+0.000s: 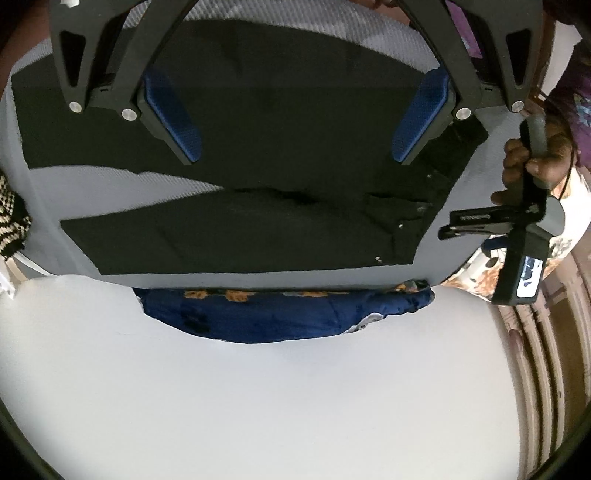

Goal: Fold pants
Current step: 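Grasp the waistband with the left gripper while the right gripper grasps its other end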

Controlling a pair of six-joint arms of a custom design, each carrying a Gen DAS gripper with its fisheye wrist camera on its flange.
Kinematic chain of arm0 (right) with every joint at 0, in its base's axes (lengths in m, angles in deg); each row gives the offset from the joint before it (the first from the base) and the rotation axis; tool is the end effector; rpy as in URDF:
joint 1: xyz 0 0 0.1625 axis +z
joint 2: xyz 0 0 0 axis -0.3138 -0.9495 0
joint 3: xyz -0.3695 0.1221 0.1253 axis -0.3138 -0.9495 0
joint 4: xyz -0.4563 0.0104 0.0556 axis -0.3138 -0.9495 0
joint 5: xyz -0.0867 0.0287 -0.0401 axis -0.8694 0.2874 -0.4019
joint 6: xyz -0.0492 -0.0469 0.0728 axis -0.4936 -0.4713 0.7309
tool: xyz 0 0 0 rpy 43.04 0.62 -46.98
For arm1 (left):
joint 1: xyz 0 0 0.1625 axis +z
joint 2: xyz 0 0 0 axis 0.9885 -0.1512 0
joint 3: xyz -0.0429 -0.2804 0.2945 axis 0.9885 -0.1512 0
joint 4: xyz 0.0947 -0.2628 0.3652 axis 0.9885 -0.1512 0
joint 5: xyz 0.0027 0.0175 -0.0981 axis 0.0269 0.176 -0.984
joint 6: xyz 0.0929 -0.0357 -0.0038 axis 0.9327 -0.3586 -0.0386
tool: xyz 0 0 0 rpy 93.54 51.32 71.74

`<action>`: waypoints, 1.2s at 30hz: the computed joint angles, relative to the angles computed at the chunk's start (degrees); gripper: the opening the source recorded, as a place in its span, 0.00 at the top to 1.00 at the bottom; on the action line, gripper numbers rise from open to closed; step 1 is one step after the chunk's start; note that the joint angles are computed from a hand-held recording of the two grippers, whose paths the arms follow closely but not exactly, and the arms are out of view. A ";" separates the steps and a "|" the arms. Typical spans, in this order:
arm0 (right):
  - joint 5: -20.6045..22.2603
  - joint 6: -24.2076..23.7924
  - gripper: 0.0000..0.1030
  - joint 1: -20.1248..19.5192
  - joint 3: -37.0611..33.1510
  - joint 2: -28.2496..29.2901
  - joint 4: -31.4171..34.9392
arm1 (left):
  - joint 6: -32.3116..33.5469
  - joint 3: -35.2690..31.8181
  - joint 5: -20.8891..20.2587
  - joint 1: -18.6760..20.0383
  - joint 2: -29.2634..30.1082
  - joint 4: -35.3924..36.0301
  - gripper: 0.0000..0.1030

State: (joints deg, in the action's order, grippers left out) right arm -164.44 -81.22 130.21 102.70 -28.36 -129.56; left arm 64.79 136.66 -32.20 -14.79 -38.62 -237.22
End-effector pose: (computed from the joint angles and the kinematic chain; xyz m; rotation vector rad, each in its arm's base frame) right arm 0.3093 -0.5092 0.0254 0.9946 -2.4626 0.7200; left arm 0.0235 -0.5158 0.3121 -0.0181 1.9318 -0.8825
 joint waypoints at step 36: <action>-2.68 1.83 0.00 -0.73 -14.83 12.54 9.52 | 10.64 -29.74 -37.06 24.02 10.94 16.92 0.13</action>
State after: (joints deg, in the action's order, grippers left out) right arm -167.12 -79.40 129.47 87.87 -15.82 -120.04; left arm 75.43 106.92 -69.26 9.23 -27.67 -220.30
